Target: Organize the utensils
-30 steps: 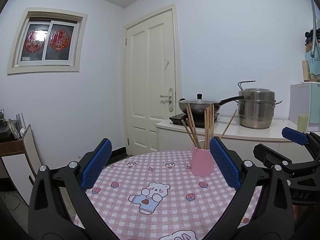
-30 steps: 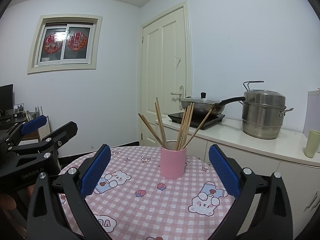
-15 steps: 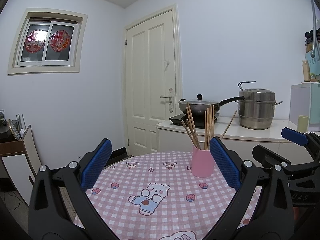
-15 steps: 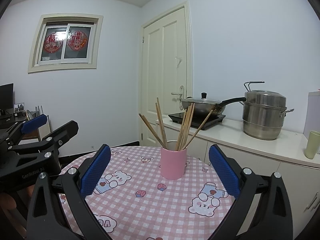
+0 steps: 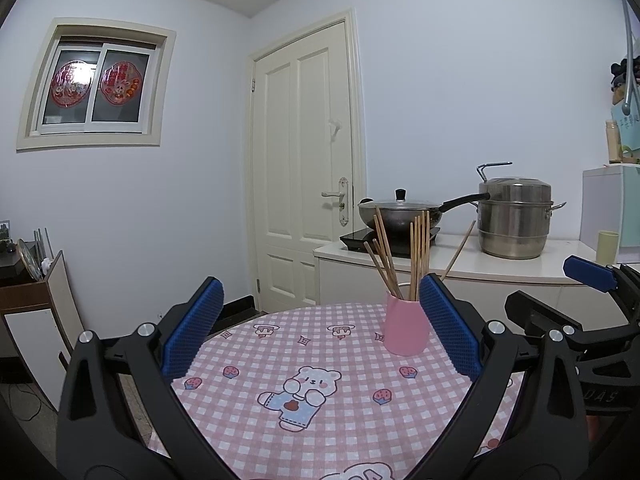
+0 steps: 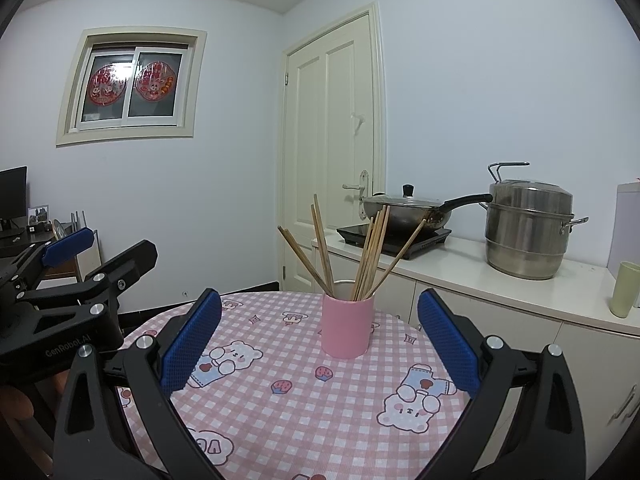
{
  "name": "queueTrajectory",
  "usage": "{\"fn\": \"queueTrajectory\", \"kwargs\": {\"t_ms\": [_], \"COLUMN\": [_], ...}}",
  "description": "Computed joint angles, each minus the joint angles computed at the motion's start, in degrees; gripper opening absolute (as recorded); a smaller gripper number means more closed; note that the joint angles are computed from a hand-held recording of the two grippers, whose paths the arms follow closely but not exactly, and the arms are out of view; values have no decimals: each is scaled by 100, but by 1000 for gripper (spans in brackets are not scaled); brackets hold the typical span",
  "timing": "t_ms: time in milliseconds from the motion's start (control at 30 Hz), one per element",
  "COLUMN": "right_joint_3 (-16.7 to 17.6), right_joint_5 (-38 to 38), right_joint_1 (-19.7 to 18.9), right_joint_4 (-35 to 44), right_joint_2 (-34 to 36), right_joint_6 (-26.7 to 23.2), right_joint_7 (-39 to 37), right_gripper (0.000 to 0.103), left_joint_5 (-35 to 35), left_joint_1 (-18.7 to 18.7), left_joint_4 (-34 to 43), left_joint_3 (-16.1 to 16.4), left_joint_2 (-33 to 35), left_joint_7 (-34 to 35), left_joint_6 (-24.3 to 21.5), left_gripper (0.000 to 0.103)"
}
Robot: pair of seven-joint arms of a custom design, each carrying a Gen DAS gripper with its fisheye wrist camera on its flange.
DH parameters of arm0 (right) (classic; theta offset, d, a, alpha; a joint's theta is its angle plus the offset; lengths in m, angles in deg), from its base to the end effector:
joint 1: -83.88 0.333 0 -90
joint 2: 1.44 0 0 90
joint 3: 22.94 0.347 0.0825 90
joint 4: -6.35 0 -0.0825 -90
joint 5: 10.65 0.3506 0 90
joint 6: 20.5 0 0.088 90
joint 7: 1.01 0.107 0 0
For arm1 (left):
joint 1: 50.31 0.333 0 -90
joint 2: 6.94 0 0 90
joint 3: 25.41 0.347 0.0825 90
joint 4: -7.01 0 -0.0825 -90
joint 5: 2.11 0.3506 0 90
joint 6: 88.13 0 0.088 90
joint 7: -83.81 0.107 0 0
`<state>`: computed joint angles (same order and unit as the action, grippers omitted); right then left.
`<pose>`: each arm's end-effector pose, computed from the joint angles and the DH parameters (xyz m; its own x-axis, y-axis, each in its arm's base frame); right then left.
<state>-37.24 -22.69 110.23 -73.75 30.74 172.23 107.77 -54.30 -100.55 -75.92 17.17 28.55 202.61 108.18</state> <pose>0.6895 0.2341 0.5979 0.2699 -0.9629 0.0035 -0.1543 -0.0469 -0.9869 0.6659 -0.1789 0.6084 0.0398 -0.9981 -0.0465 -0.0775 0.0433 -0.9961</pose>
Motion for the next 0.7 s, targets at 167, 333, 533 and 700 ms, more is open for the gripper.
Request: {"fn": "queueTrajectory", "kwargs": {"t_ms": [167,333,533,700], "right_joint_3": [13,31,65,75], "right_joint_5": [0,-7,-37,-55], "right_joint_1": [-10,-19,-50,-62], "right_joint_4": [8,24,51,56], "right_joint_2": [3,14,37,40], "right_joint_6": [-9,-41,-59,-57], "right_joint_7": [-8,-4,28,49], "right_gripper": [95,95,95,95], "left_joint_5": [-1,-74,-47,10], "left_joint_1": [54,30,-116,-179], "left_joint_4": [-2,3,-25,-41], "left_joint_3": [-97,-74,156,262], "left_joint_2": [-32,-14,65,91], "left_joint_7": [61,156,36,-96], "left_joint_6": [31,14,-28,-65], "left_gripper": [96,96,96,96]}}
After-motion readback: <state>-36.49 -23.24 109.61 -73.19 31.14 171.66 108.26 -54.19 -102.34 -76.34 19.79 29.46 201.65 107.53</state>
